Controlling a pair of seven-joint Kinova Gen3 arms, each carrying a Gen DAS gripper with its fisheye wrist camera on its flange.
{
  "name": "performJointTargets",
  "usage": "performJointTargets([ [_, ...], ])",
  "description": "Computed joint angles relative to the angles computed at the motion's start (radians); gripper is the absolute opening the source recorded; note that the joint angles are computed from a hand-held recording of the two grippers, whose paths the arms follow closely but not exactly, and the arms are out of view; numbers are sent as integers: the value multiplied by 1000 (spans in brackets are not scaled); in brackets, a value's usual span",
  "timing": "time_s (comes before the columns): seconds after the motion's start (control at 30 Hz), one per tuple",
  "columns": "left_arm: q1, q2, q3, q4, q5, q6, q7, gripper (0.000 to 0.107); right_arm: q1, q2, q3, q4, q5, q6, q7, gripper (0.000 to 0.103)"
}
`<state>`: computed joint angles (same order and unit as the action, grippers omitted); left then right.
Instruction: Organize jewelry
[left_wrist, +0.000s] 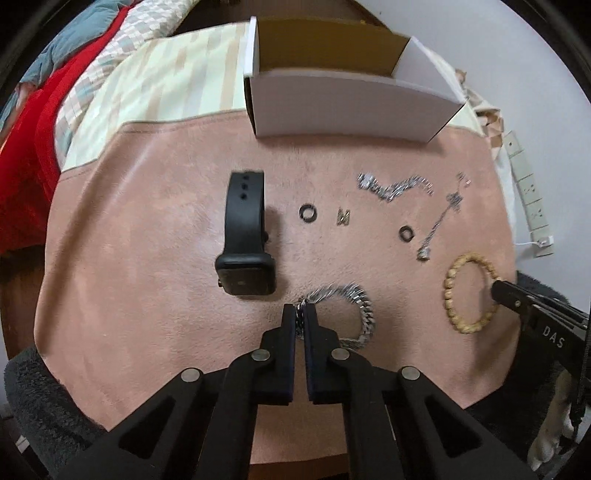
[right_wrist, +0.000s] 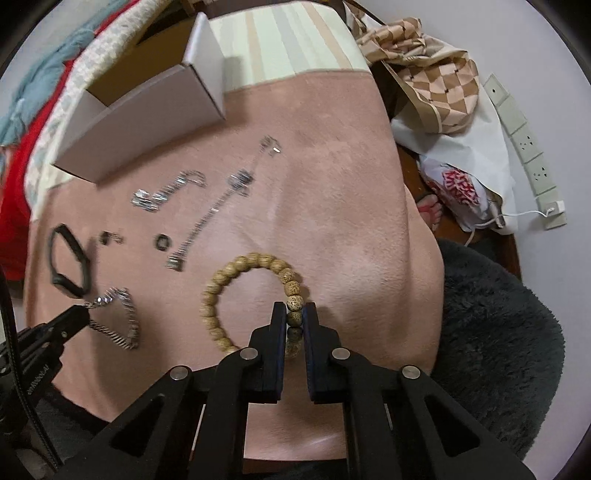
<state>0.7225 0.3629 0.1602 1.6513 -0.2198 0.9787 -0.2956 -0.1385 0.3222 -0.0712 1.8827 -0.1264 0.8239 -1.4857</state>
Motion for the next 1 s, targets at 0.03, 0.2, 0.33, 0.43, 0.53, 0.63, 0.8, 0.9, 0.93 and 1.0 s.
performJointTargets([
  [0.03, 3, -18, -1, 9, -4, -3, 5, 2, 7, -5, -6, -5, -12, 7, 12, 9],
  [0.2, 10, -71, 6, 13, -32, -11, 37, 2, 17, -55, -24, -15, -69, 27, 61, 9],
  [0.33, 5, -108, 14, -8, -58, -9, 46, 2, 34, -93, -32, -42, -146, 67, 119, 9],
  [0.43, -23, -106, 20, -72, -72, 8, 9, 1, 43, -114, -31, -83, -204, 105, 159, 9],
  [0.53, -42, -118, 11, -143, -110, 41, -36, 1, 42, -130, -30, -142, -245, 135, 193, 9],
  [0.63, -72, -109, 2, -229, -132, 87, -101, 1, 33, -108, -30, -242, -272, 166, 205, 9],
  [0.8, -121, -74, -29, -337, -148, 117, -202, 1, -20, -17, -36, -425, -231, 188, 148, 9],
  [0.9, -142, -74, -42, -331, -135, 93, -226, 1, -40, 47, -40, -521, -202, 216, 110, 9],
  [0.93, -145, -83, -45, -308, -128, 76, -216, 5, -37, 55, -43, -532, -202, 220, 110, 9],
  [1.0, -150, -88, -45, -282, -100, 86, -186, 6, -30, 53, -50, -527, -201, 211, 117, 9],
])
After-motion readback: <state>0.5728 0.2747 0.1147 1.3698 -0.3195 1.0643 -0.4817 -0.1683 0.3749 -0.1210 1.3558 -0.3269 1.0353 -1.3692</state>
